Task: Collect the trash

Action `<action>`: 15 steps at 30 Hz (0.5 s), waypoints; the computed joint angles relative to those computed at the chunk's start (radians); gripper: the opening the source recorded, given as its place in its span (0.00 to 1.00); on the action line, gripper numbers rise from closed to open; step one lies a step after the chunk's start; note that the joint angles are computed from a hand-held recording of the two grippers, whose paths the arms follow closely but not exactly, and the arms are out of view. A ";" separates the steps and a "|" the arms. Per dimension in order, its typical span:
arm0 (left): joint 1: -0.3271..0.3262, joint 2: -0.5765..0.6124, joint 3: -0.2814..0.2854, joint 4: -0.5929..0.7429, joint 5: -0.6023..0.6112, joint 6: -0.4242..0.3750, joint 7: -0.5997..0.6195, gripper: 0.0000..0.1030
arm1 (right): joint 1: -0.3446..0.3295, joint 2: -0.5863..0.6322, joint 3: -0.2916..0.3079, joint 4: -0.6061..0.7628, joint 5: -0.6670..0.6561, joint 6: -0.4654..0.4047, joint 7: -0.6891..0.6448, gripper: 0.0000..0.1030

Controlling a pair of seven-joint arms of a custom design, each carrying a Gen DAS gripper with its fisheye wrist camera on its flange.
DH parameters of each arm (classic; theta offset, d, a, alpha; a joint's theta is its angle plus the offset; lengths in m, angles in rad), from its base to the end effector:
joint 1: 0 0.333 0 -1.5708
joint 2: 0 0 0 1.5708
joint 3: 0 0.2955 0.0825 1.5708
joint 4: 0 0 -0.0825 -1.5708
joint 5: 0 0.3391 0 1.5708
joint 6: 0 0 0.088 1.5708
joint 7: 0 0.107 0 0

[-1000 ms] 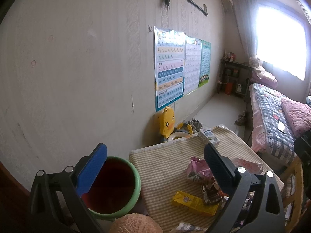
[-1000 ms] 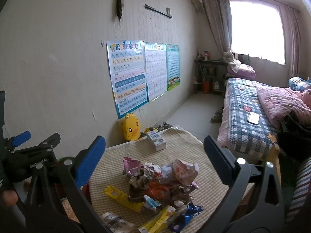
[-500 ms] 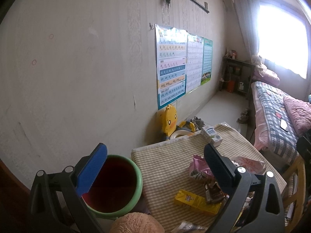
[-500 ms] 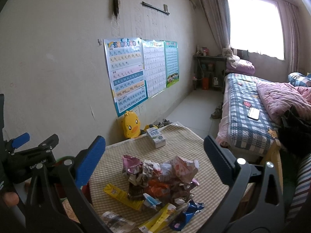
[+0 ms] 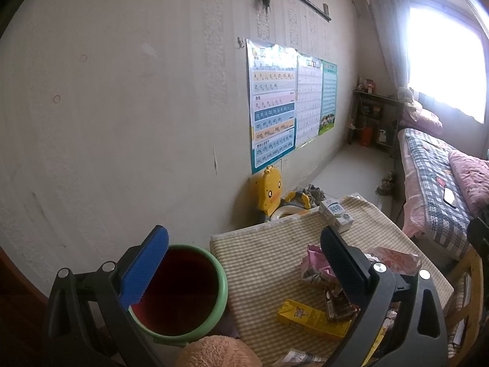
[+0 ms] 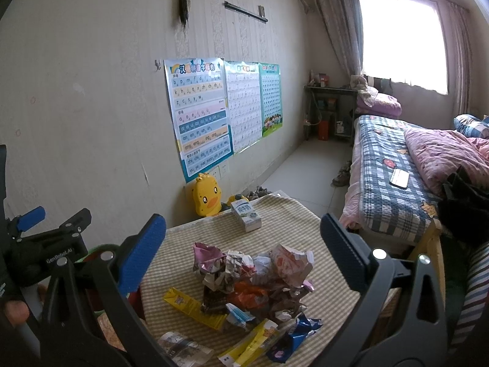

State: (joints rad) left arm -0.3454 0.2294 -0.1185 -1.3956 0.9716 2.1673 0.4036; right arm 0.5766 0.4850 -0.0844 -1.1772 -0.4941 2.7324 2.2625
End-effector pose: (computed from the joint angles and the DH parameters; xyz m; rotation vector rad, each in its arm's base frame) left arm 0.5748 -0.2402 0.6368 -1.7958 1.2298 -0.6298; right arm 0.5917 0.3586 0.6285 -1.6030 1.3448 -0.7515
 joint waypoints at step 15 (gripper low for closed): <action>0.009 -0.032 0.001 -0.048 0.051 0.029 -0.047 0.93 | -0.004 0.001 0.006 0.000 0.015 -0.015 -0.017 0.97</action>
